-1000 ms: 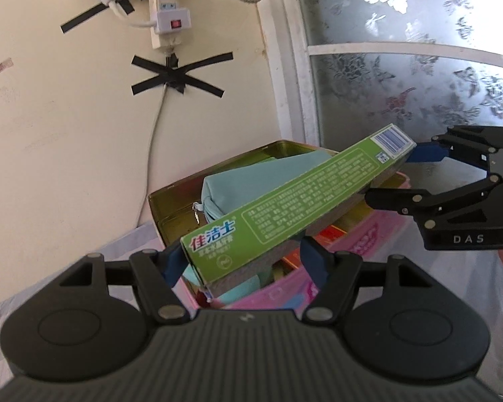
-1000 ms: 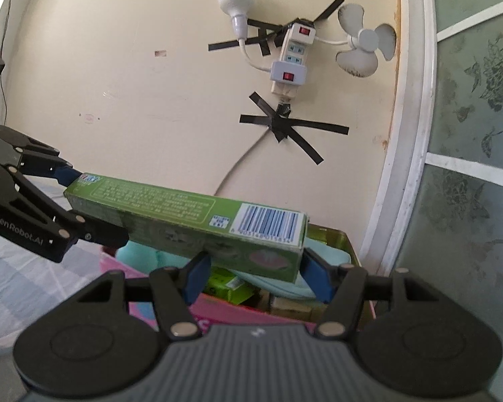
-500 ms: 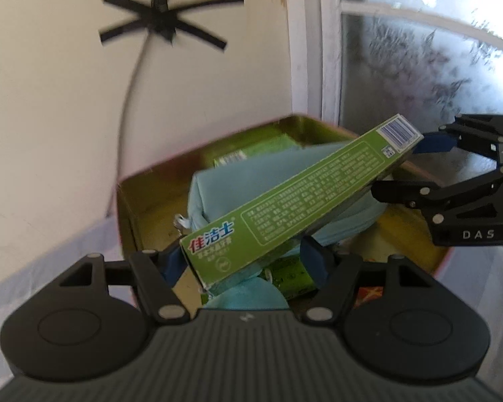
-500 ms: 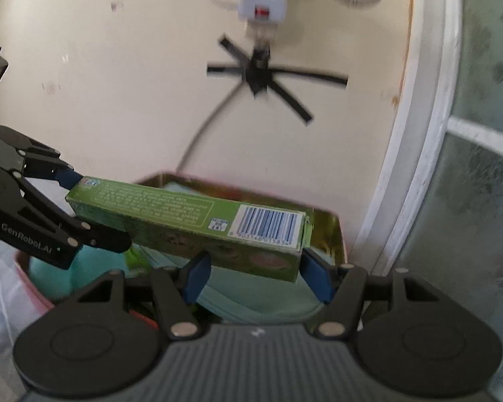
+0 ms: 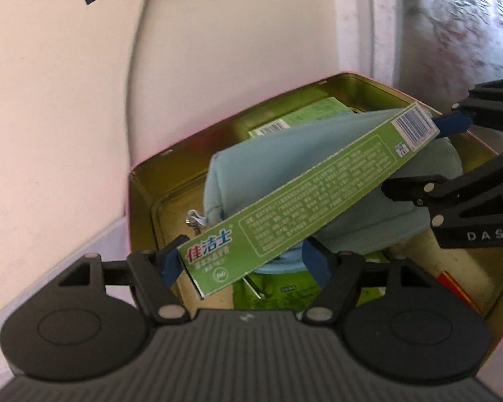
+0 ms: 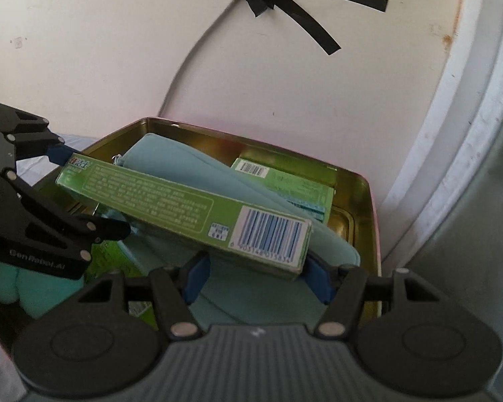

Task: Organize objects
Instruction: 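Lower the toothpaste box into the tin and open both grippers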

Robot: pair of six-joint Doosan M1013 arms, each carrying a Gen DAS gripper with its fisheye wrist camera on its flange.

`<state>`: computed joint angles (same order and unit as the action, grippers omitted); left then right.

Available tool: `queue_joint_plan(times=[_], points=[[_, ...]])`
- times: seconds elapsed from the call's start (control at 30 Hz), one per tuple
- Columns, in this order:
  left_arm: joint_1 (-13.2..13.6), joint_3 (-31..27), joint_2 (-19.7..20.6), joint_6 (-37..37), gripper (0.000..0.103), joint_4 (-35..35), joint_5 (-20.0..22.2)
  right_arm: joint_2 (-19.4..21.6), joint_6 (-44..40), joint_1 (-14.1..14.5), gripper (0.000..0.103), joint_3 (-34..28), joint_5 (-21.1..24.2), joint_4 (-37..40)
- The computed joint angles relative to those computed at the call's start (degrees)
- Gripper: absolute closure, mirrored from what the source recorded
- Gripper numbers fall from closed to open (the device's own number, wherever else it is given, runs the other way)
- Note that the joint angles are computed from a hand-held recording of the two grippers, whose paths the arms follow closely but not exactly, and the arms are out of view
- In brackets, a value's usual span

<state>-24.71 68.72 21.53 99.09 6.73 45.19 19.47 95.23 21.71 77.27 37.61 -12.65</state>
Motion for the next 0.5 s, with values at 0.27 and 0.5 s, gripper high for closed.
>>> queue_joint_plan(times=[0.27,0.5], points=[[0.0,2.0,-0.5,-5.8,0.022,3.9,-3.7,1.1,1.9,0.4,0.041,-0.5,-1.8,-2.1],[0.2,0.7,0.1,-7.1,0.020,4.9,-2.1,2.2,2.8,1.3,0.041,-2.2,0.4,-5.7]])
